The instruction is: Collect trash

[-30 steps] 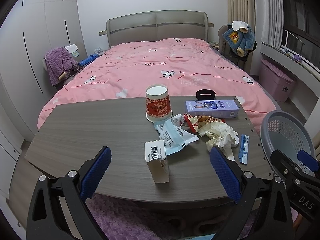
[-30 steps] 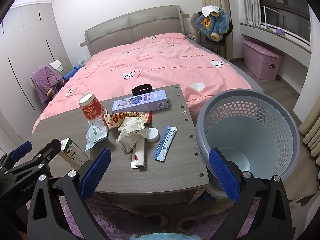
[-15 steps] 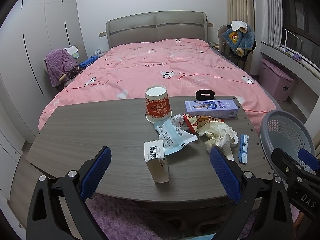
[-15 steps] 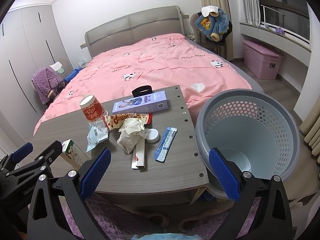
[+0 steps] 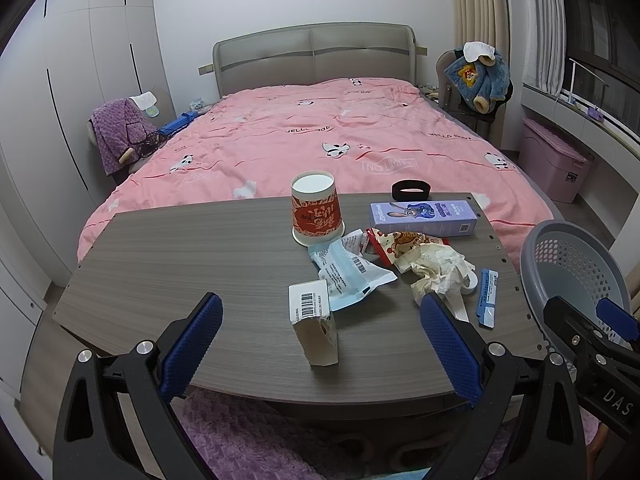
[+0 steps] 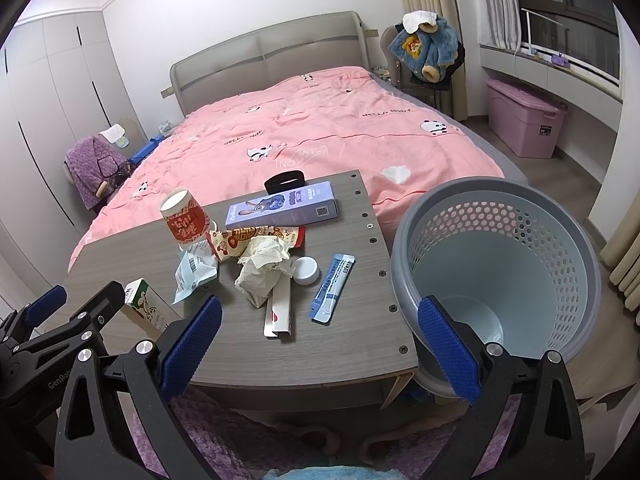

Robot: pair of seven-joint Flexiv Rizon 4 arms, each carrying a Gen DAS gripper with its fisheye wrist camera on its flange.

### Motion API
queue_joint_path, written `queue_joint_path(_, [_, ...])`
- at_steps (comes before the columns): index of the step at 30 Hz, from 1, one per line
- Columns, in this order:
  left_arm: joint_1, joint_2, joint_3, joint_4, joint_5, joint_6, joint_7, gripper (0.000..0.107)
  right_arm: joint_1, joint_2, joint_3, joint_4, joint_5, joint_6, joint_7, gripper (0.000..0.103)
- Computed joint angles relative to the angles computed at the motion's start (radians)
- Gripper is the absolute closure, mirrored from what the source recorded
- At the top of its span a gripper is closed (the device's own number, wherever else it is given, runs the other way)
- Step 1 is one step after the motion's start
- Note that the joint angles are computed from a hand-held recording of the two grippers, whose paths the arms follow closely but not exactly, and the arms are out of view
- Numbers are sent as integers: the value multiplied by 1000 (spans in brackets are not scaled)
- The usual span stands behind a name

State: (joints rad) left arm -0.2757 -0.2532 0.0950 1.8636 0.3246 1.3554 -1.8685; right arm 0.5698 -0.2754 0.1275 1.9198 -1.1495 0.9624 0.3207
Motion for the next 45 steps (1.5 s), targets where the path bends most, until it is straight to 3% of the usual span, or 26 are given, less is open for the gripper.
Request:
queue_joint_path(33, [2,1,-4,1,-2,-1,3,12,-2,-1,-1,0,0,7,2,6])
queue_joint_path(45, [14,-1,1,10,1,-11,-5,12,-12,-27,-17,0,-29,76,23,6])
